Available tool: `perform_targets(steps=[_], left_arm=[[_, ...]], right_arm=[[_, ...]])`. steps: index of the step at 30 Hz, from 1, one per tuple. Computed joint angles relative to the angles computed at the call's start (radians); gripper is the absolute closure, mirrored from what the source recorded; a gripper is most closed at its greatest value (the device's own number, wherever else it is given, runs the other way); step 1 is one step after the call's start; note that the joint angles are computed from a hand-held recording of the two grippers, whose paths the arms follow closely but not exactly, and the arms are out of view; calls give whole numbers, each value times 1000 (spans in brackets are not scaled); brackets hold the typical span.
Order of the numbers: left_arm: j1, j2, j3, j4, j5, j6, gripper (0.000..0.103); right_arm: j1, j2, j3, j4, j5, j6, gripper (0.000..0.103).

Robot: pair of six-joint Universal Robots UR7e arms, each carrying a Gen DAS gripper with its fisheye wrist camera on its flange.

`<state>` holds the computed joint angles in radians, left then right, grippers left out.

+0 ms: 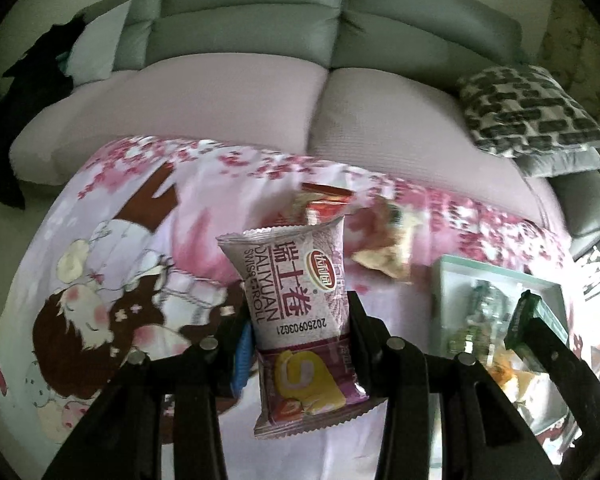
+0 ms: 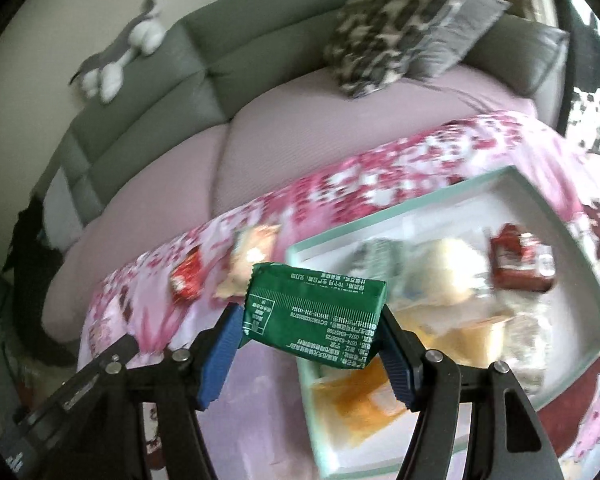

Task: Organize snacks
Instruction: 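Carry roll packet and green packet over the tray and open both tools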

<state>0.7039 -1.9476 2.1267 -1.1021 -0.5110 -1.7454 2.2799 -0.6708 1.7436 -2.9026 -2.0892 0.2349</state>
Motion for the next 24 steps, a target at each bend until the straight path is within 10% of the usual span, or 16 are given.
perform_targets(steps=[12,24], left_arm=[[1,214,50,-559,-36,476,60],[28,431,12,-840,-93,730,60]], right_arm=[[-97,-118,76,-20,-75,70,34],[-150,-173,109,18,-132,109,34]])
